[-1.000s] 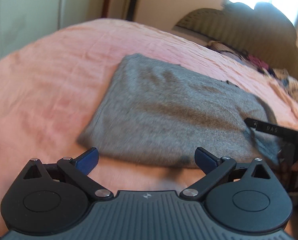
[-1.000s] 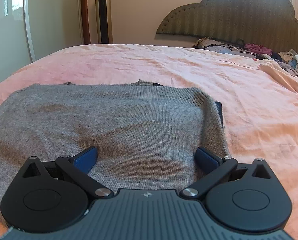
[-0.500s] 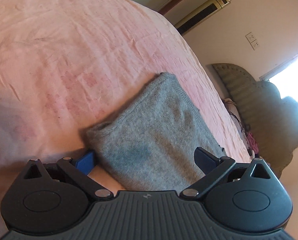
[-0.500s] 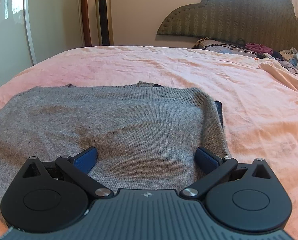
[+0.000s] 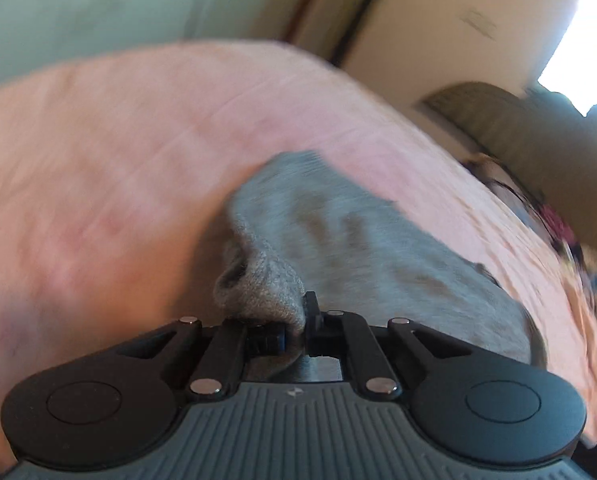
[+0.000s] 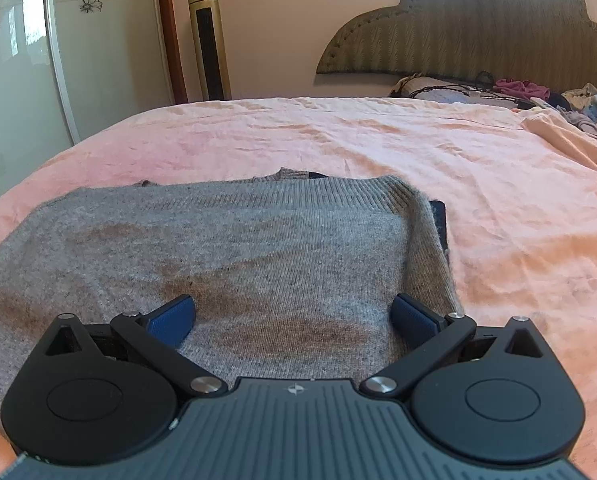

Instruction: Fold small clothes

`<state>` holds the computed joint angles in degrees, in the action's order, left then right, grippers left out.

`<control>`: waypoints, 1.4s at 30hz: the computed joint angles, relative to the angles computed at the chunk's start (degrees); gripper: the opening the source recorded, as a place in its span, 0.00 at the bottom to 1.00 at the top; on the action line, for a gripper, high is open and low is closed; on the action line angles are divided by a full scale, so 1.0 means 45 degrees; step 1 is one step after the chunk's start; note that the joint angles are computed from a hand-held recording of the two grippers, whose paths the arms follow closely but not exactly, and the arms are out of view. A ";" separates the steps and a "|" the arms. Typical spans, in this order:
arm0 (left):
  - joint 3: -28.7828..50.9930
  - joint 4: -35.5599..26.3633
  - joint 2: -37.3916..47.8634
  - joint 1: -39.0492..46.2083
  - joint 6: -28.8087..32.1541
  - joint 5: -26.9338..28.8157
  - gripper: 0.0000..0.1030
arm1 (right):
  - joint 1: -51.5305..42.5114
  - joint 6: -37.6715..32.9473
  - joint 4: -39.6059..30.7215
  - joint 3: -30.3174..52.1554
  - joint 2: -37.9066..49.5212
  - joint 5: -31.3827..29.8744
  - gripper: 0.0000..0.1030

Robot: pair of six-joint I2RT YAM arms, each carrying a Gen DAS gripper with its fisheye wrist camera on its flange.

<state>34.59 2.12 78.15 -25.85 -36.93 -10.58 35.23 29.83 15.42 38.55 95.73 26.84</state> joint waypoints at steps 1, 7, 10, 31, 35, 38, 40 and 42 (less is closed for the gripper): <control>0.0390 0.0204 0.0220 -0.0716 0.0605 -0.0530 0.07 | -0.0140 0.0145 0.0476 -0.0344 -0.0230 -0.0299 1.00; 0.2369 0.2651 0.3233 -0.5570 0.5746 -0.1363 0.05 | -0.4663 0.3689 0.3955 -0.3255 -0.3743 -0.7758 1.00; 0.2726 0.3060 0.4786 -0.6650 0.6603 -0.1031 0.05 | -0.7117 0.4360 0.4277 -0.2687 -0.3164 -1.1752 1.00; 0.1336 0.3961 0.3563 -0.7234 0.7197 -0.1186 0.05 | -0.6355 -0.0891 -0.5445 0.5851 0.2334 -1.3909 0.67; 0.1490 0.4083 0.3639 -0.7310 0.7403 -0.0960 0.05 | -0.6143 -0.1325 -0.5305 0.5700 0.2159 -1.2568 0.13; 0.1370 0.4562 0.3439 -0.7426 0.7675 -0.0206 0.05 | -0.6564 -0.1572 -0.4130 0.4050 0.0263 -1.2400 0.13; 0.1866 0.3846 0.3849 -0.7207 0.7297 0.0930 0.05 | -0.7164 -0.1710 -0.3802 0.2934 -0.1049 -1.2487 0.13; 0.2578 0.2631 0.4621 -0.6836 0.6985 0.2072 0.05 | -0.7779 -0.1795 -0.3974 0.2218 -0.1383 -1.2365 0.13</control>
